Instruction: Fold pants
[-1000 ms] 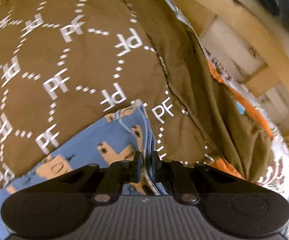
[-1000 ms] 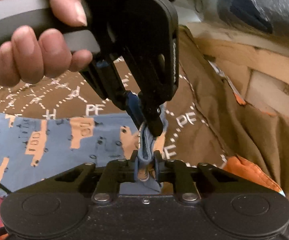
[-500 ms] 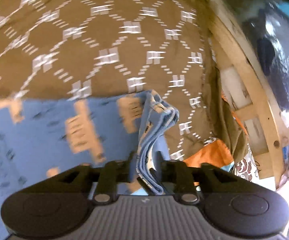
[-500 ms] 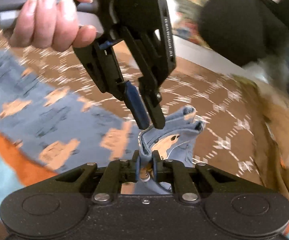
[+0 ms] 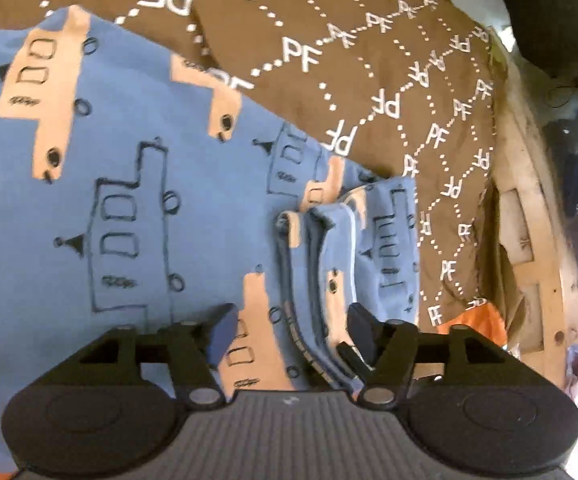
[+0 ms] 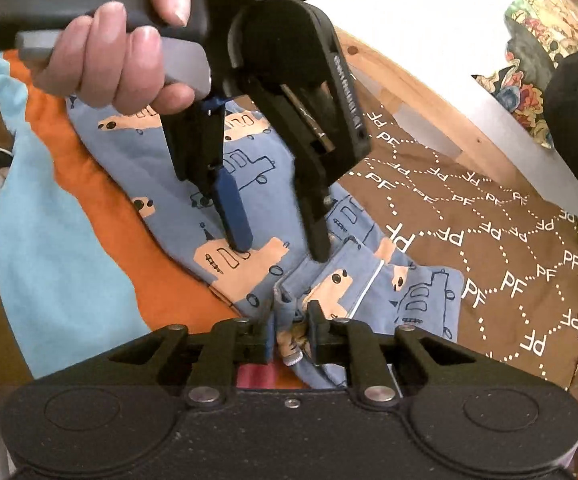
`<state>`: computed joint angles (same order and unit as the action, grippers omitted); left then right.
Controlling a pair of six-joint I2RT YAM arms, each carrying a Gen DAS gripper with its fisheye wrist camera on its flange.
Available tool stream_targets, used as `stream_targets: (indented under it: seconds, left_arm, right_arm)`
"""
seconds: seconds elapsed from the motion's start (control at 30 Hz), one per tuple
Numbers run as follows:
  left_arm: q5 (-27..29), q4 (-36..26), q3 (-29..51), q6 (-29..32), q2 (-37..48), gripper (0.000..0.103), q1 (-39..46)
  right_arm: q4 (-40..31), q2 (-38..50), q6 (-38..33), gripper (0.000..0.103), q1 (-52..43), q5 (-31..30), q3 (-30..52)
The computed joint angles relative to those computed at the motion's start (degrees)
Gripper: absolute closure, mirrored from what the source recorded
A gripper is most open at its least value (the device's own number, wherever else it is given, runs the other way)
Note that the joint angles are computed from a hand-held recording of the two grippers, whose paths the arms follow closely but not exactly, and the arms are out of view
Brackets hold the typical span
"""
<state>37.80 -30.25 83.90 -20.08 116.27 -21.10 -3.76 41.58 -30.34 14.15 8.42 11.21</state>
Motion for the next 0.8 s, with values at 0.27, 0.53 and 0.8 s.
stream_targets:
  seconds: [0.27, 0.53, 0.8]
  left_arm:
    - [-1.6, 2.2, 2.1, -3.4, 1.7, 0.032, -1.9]
    - [-5.4, 2.5, 3.9, -5.4, 2.7, 0.059, -4.8]
    - [-9.9, 2.3, 3.0, -5.3, 1.5, 0.079, -6.1]
  right_arm:
    - [-3.0, -1.7, 1.4, 0.059, -3.3, -3.0, 0.9]
    - [-3.9, -0.6, 2.8, 0.063, -6.4, -6.7, 1.7]
    - [-3.9, -0.3, 3.5, 0.065, -5.8, -6.4, 1.7]
